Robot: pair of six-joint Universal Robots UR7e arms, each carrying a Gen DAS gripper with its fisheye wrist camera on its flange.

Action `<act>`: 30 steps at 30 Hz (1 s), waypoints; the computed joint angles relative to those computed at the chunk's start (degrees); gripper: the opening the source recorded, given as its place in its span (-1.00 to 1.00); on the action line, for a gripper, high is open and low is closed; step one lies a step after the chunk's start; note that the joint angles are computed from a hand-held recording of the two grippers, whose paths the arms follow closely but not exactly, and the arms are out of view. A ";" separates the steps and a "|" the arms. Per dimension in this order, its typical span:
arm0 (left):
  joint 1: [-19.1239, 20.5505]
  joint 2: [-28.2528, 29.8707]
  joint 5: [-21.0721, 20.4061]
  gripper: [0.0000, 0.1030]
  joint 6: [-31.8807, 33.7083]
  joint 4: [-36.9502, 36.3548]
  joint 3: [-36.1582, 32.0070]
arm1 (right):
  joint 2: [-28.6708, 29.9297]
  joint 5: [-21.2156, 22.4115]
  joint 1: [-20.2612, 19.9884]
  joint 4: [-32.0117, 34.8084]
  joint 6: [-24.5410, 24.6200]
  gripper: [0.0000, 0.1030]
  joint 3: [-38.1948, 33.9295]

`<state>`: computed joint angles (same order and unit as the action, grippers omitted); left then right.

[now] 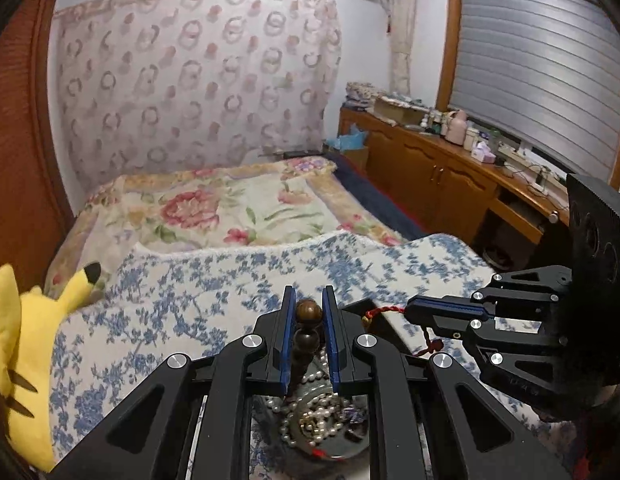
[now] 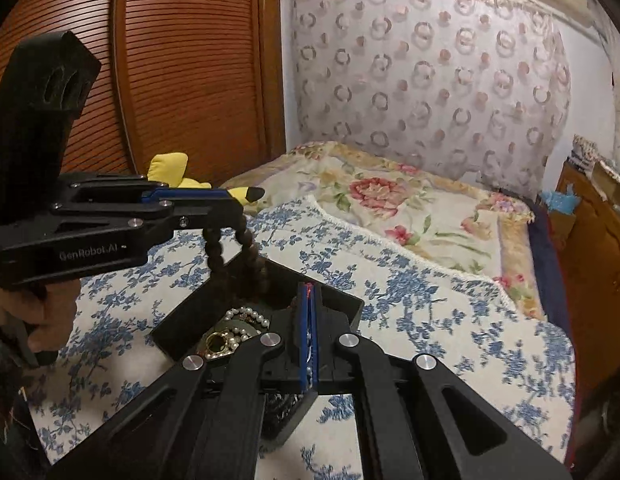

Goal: Organize jewelry

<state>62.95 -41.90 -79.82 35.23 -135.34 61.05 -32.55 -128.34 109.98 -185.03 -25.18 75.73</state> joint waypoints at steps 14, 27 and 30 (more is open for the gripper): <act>0.50 -6.37 1.90 0.70 0.21 -10.20 11.00 | -0.11 -1.50 0.69 -7.65 -0.25 -0.56 3.38; -1.53 -17.24 7.47 0.85 0.29 -24.50 27.35 | -0.57 -11.01 7.14 -31.07 -3.69 0.95 10.64; -1.57 -19.67 8.21 0.85 -0.66 -25.58 30.17 | -0.72 -13.30 9.00 -34.54 -2.78 0.95 12.96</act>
<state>61.37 -61.56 -71.61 34.57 -160.92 91.22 -33.27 -141.64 118.97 -219.56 -27.96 88.69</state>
